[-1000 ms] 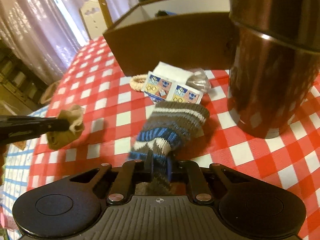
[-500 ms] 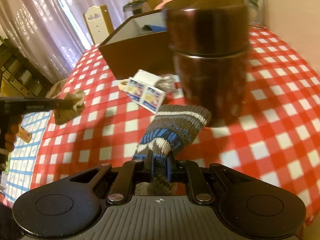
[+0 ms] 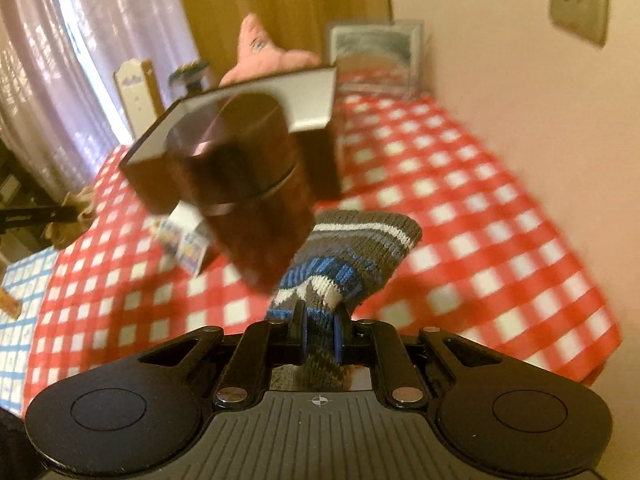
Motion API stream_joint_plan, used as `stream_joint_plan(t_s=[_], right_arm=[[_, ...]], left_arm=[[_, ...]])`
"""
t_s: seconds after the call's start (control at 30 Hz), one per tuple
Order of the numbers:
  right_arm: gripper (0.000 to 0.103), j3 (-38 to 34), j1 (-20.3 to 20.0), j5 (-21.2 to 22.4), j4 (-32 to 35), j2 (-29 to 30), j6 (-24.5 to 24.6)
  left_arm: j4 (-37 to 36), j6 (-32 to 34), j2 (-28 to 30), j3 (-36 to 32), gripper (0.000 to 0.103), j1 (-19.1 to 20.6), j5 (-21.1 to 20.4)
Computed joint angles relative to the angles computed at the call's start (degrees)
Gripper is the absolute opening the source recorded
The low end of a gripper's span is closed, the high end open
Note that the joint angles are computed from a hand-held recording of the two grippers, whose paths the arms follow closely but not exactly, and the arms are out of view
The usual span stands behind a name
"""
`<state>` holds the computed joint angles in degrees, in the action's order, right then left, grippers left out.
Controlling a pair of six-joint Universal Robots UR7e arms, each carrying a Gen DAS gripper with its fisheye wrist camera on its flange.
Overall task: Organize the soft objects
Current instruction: 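Carry the stocking toward the box with the left tool while the right tool drops the sock in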
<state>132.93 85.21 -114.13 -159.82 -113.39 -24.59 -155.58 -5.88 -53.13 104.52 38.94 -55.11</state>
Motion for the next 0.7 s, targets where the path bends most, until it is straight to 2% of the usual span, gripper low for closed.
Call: stream_joint_plan(t_s=[0.23,0.5,0.7], right_arm=[[0.012,-7.7,-2.1,5.3,-2.8,3.5,-6.3],[0.012,-18.1,-2.3,12.8,-4.6,13.4,-14.7],[0.012,-26.3,-3.0,18.3,-2.1,21.4,-17.9]], left_arm=[[-3.4,2.6,3.9,-5.9,0.005,-0.4,1.4],[-5.1,5.4,10.0,-15.1,0.005,-0.2,2.2],[-3.2,6.1,16.0,-23.9,0.005,0.7,1.1]])
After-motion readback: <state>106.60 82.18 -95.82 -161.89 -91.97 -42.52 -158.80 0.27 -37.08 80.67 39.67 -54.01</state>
